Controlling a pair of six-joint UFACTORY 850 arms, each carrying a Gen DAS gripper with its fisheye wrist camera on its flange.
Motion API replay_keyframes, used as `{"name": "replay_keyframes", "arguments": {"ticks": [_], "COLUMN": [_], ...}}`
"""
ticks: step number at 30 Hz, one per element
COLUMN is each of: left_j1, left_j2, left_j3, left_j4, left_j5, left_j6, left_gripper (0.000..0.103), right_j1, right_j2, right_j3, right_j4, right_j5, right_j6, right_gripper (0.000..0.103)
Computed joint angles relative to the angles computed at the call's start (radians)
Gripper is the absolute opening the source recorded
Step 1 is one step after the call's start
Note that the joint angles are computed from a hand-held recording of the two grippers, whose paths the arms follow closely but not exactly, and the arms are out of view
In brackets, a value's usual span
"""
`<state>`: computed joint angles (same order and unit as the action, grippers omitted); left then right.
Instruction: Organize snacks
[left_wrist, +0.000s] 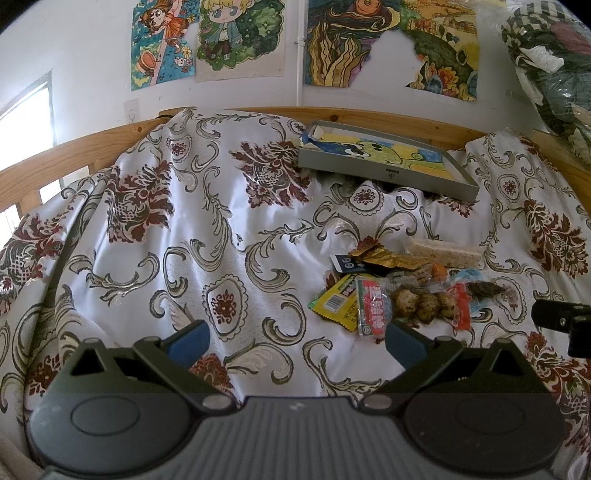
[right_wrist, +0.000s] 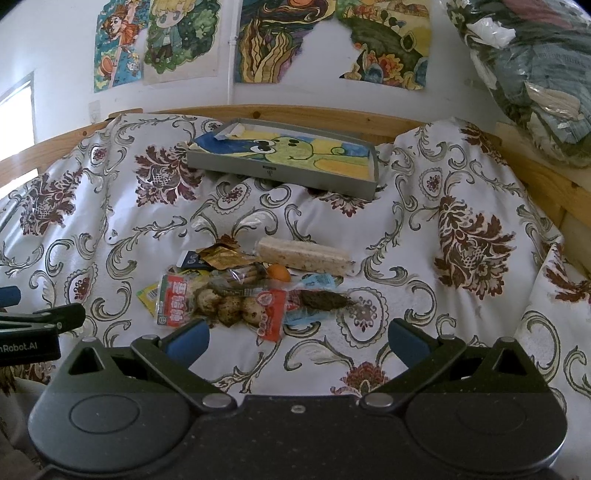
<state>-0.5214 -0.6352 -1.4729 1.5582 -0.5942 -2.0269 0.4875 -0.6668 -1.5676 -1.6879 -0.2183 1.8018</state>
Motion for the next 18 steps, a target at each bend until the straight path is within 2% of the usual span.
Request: {"name": "replay_keyframes", "arguments": {"ticks": [18], "left_j1": [0.000], "left_j2": [0.000], "left_j3": [0.000], "left_j4": [-0.001], "left_j5": [0.000], "left_j6": [0.001], "left_gripper": [0.103], "right_j1": [-0.001], "right_j2": [-0.001], "right_j3": [-0.002], "right_j4": [0.014], "right_j5": [0.002], "right_j6": [-0.012], "right_gripper": [0.102]}}
